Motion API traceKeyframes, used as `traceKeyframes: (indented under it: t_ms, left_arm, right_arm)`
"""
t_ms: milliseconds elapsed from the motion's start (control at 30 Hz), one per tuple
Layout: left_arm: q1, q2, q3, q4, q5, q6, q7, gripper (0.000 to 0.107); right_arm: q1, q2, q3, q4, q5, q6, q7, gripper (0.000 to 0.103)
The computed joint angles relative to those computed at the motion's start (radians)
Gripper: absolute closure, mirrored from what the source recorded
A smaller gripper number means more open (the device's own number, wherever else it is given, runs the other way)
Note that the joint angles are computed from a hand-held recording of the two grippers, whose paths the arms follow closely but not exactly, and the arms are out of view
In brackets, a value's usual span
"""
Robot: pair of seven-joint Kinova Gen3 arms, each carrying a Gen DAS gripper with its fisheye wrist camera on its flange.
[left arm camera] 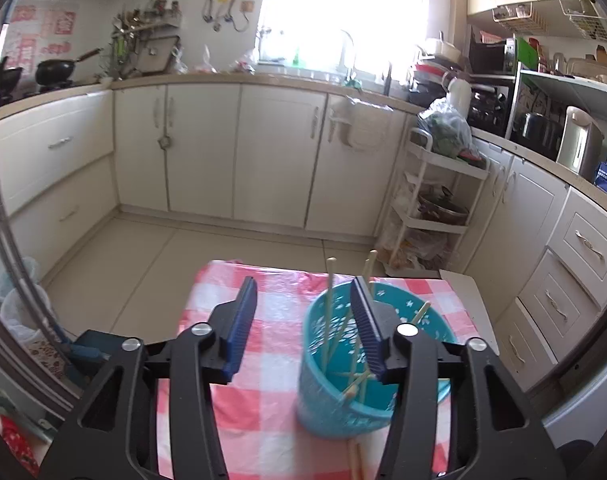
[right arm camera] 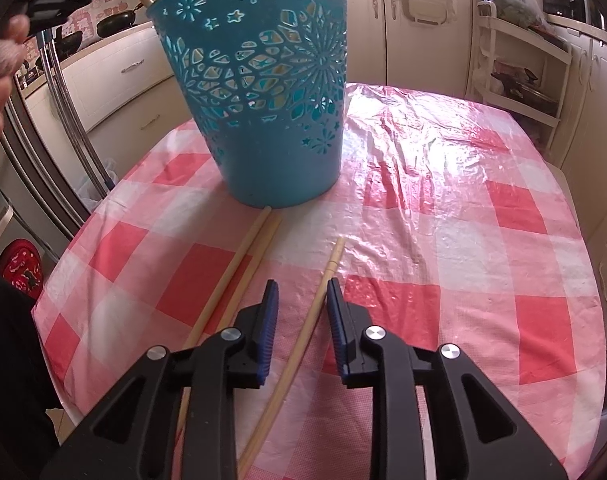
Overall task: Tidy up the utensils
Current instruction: 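Move the left tool back from the basket while the right tool closes on a loose stick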
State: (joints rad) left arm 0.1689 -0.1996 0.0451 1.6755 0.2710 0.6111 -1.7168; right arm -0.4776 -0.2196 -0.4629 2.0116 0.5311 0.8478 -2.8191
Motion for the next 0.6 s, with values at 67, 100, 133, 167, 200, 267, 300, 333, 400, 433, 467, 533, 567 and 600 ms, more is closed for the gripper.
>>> traceKeyframes:
  t_ms: [67,100,133,167,200,267,300,333,400,433,467,533,567,600]
  left_arm:
    - [-0.011,-0.055,-0.014,0.050,-0.008,-0.025,-0.002,0.055]
    - [-0.022,-0.085,-0.018,0.079,-0.020,-0.042,0.007,0.051]
    - [-0.035,-0.113,-0.022,0.108,-0.032,-0.059,0.017,0.049]
    - [-0.047,-0.132,-0.022,0.128,-0.044,-0.071,0.031,0.044]
    - [-0.073,-0.154,-0.017,0.156,-0.065,-0.090,0.057,0.039]
    - [-0.131,-0.183,0.006,0.207,-0.114,-0.115,0.115,0.033]
    - [-0.147,-0.181,0.010,0.214,-0.131,-0.107,0.130,0.033]
    - [-0.146,-0.169,-0.006,0.208,-0.132,-0.083,0.133,0.033]
    - [-0.099,-0.146,-0.073,0.184,-0.093,-0.038,0.111,0.032]
    - [-0.088,-0.141,-0.090,0.183,-0.086,-0.040,0.095,0.032]
    - [-0.092,-0.142,-0.089,0.187,-0.095,-0.044,0.092,0.031]
    - [-0.083,-0.142,-0.105,0.187,-0.083,-0.039,0.075,0.028]
    - [-0.074,-0.139,-0.119,0.186,-0.070,-0.035,0.061,0.027]
    - [-0.071,-0.131,-0.122,0.181,-0.062,-0.024,0.053,0.027]
  right_arm:
    - [-0.001,0.002,-0.003,-0.001,0.003,0.003,-0.001,0.075]
    - [-0.003,0.004,-0.005,-0.002,0.006,0.005,-0.002,0.075]
    - [-0.004,0.006,-0.008,-0.004,0.010,0.009,-0.004,0.074]
    - [-0.006,0.006,-0.007,-0.004,0.011,0.011,-0.004,0.073]
    - [-0.009,0.005,-0.004,-0.004,0.009,0.007,-0.002,0.072]
    - [-0.010,-0.007,0.011,0.007,-0.010,-0.018,0.003,0.068]
    - [-0.006,-0.012,0.013,0.011,-0.015,-0.026,0.001,0.068]
    - [-0.001,-0.014,0.014,0.013,-0.021,-0.032,0.001,0.068]
    - [0.009,-0.016,0.012,0.011,-0.030,-0.035,0.000,0.068]
    - [0.015,-0.014,0.006,0.009,-0.030,-0.033,-0.007,0.068]
    - [0.019,-0.013,0.004,0.007,-0.032,-0.033,-0.013,0.068]
    - [0.026,-0.014,-0.001,0.007,-0.034,-0.035,-0.031,0.069]
    - [0.029,-0.012,-0.006,0.006,-0.030,-0.030,-0.039,0.071]
    - [0.031,-0.008,-0.015,0.002,-0.022,-0.018,-0.049,0.072]
